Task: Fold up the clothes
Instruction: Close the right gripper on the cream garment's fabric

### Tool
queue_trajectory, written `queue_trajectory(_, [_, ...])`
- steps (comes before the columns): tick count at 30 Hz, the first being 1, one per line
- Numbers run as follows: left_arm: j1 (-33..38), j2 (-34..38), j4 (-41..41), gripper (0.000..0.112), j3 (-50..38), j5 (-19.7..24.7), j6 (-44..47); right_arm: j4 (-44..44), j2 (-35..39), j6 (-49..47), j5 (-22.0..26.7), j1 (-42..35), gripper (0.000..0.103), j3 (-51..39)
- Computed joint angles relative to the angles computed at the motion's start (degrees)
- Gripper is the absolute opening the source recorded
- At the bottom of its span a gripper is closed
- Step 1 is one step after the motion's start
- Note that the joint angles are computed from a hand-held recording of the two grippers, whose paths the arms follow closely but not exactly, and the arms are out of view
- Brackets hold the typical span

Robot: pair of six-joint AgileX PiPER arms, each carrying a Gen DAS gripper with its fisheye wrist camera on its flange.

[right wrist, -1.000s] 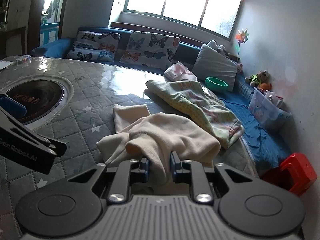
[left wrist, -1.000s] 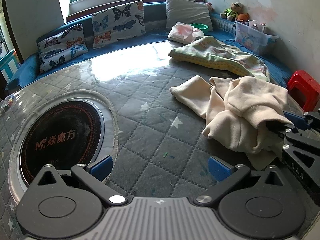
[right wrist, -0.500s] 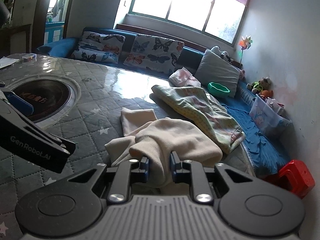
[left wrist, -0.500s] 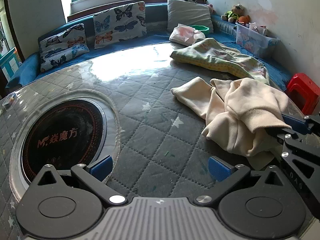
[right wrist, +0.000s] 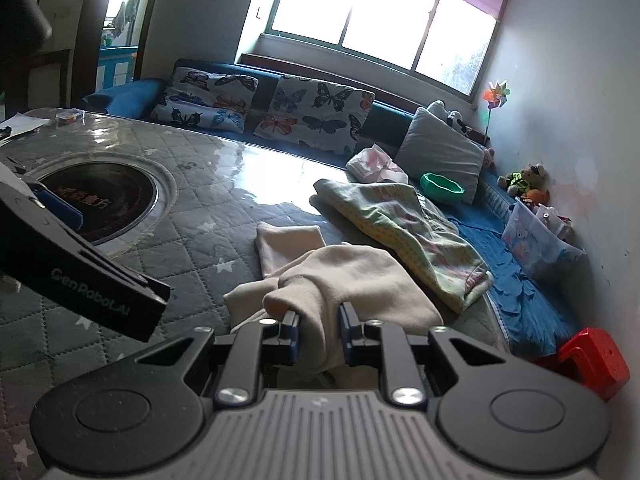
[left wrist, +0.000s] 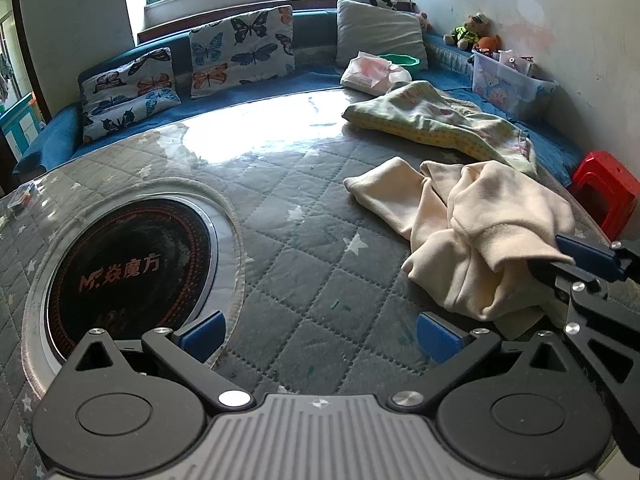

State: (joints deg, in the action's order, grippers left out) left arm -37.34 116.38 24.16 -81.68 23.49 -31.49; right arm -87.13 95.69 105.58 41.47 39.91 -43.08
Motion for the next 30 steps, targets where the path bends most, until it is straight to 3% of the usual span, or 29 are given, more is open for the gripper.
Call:
queue_trajectory(4, [0.1, -0.6, 0.2, 0.103, 0.9, -0.4, -0.3, 0.2, -0.9, 0.2, -0.2, 1.3, 0.012, 0.4])
queue_trajectory(13, [1.1, -0.8, -0.9, 0.103, 1.5, -0.7, 0.8, 1.1, -3.4, 1.8, -1.0, 3.9, 0.011, 3.2])
queue_trajectory(15, [1.4, -0.4, -1.9, 0.103, 0.9, -0.5, 1.6, -0.3, -4.2, 4.1, -1.4, 2.9, 0.016, 4.5])
queue_trajectory(18, [1.8, 0.4, -2.6, 0.103, 0.4, -0.5, 2.2, -0.8, -4.6, 4.7, -1.7, 0.5, 0.035, 4.9])
queue_trajectory(19, [1.8, 0.7, -3.0, 0.103, 0.0, -0.4, 2.6, -1.0, -4.6, 4.6, -2.2, -0.6, 0.046, 4.9])
queue_trajectory(23, [2.1, 2.3, -4.2, 0.103, -1.6, 0.3, 3.9, -2.7, -1.8, 5.0, -5.1, -4.7, 0.056, 3.8])
queue_trajectory(27, [2.3, 3.4, -4.8, 0.103, -2.4, 0.6, 4.7, -4.7, 2.3, 7.0, -8.5, -7.2, 0.053, 2.3])
queue_trajectory(30, [2.7, 3.8, -5.2, 0.103, -2.4, 0.4, 5.2, -5.9, 4.2, 8.3, -7.5, -6.9, 0.036, 1.8])
